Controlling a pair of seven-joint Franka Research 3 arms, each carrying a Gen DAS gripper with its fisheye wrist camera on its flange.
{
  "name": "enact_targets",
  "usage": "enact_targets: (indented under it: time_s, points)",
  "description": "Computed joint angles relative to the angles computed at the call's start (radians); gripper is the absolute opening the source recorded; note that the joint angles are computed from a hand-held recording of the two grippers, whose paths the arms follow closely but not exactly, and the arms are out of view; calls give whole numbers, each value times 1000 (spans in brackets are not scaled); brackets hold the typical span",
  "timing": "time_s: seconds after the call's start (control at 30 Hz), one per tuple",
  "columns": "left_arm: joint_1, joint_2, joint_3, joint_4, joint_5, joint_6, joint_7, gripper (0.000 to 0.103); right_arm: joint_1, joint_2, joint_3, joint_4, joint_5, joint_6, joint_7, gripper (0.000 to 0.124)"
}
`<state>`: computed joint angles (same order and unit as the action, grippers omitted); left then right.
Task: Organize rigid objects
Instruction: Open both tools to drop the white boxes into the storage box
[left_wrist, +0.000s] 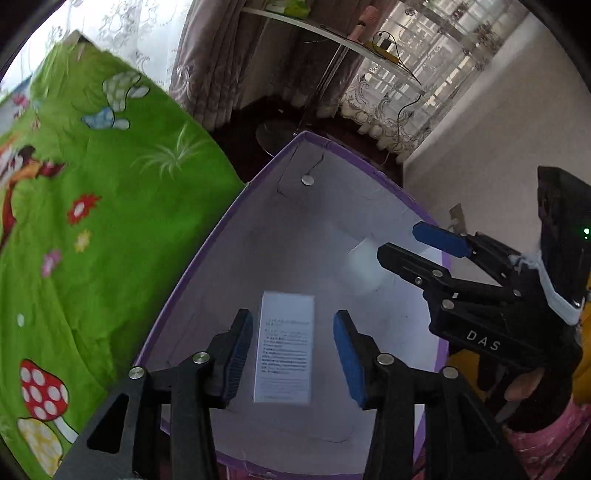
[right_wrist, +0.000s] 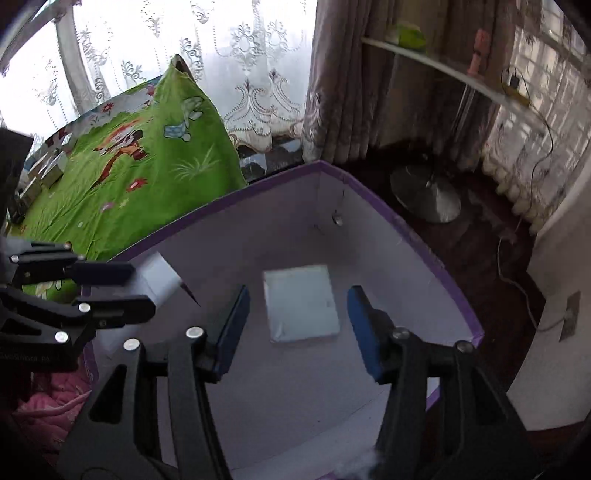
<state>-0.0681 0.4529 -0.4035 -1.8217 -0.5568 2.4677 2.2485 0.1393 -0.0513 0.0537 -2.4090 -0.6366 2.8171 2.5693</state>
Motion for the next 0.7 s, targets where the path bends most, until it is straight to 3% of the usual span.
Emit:
enact_targets:
  time_s: [0.1, 0.23, 0.37, 0.43, 0.57, 0.63, 0.7]
  points:
    - [47, -24, -4, -35, -72, 54, 43, 64, 2, 5, 2, 25, -2, -20, 10, 74]
    - [106, -108, 9, -147, -167, 194, 113, 66, 39, 77, 5, 112, 32, -27, -67, 76]
    - [158, -189, 43, -275, -288, 348, 168, 69, 102, 177, 19, 212, 151, 54, -274, 76]
    - [166, -220, 74, -333, -306, 430, 153, 69, 104, 238, 68, 269, 282, 95, -451, 76]
    - [194, -230, 149, -387, -242, 558, 40, 69, 72, 401, 209, 450, 516, 92, -756, 76]
    - [197, -211, 189, -394, -180, 614, -51, 69, 89, 490, 238, 564, 558, 55, -837, 76]
    - [156, -195, 279, -398, -85, 660, -189, 69, 126, 576, 238, 682, 571, 6, -889, 76]
